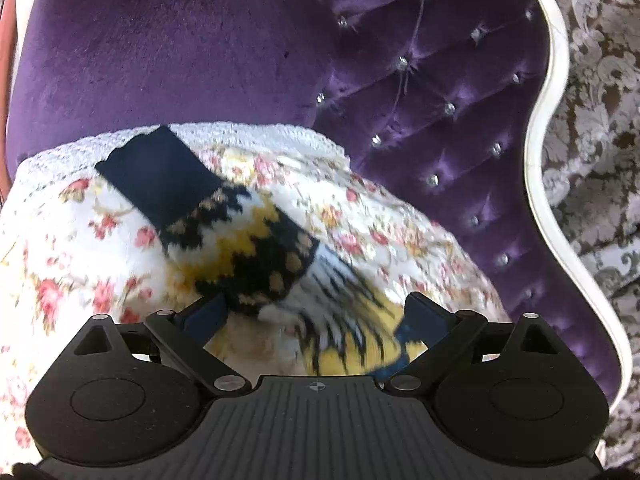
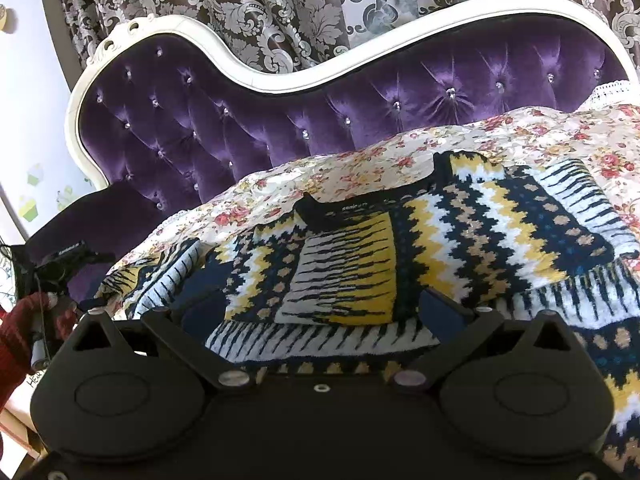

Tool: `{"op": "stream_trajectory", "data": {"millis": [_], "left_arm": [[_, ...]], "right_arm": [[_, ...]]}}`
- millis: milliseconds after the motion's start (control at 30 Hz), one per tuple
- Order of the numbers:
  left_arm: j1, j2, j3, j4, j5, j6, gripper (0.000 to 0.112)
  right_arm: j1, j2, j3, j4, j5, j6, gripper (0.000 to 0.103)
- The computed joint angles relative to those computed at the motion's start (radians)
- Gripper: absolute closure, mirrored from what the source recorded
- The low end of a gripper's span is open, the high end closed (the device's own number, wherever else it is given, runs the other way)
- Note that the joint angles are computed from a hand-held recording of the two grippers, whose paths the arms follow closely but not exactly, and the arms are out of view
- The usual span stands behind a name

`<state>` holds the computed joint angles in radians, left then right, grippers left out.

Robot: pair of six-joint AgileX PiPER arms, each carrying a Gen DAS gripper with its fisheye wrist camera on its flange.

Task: Fold small clothes

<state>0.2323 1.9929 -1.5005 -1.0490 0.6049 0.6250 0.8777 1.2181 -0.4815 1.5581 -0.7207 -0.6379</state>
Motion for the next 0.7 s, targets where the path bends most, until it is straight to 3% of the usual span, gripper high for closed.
{"op": "stream_trajectory", "data": {"millis": [100, 167, 233, 267, 433, 700], "left_arm": [[-0.014, 0.031, -0.038, 0.001, -0.036, -0.025, 0.020], [-0.019, 0.047, -0.062, 0.021, -0.045, -0.052, 0.038], [-0.016, 0.059, -0.076, 0.024, -0.050, -0.073, 0.073], [-0.018, 0.060, -0.078, 0.047, -0.062, -0.107, 0.105], [-0.037, -0.028, 0.010, -0.036, -0.140, 0.048, 0.108], [-0.082, -0.225, 0.072, -0.026, -0.138, 0.140, 0.108]], "right_arm": [[0.005, 0.004, 0.001, -0.001, -0.003, -0.001, 0.000], [0.012, 0.005, 0.001, 0.002, -0.010, -0.007, 0.000], [0.014, 0.002, 0.001, 0.004, -0.015, -0.012, 0.000], [0.014, -0.001, 0.003, 0.003, -0.016, -0.010, 0.000], [0.003, -0.023, 0.005, 0.022, -0.020, -0.029, 0.000], [-0.031, -0.078, 0.016, 0.053, -0.017, -0.075, 0.000]]}}
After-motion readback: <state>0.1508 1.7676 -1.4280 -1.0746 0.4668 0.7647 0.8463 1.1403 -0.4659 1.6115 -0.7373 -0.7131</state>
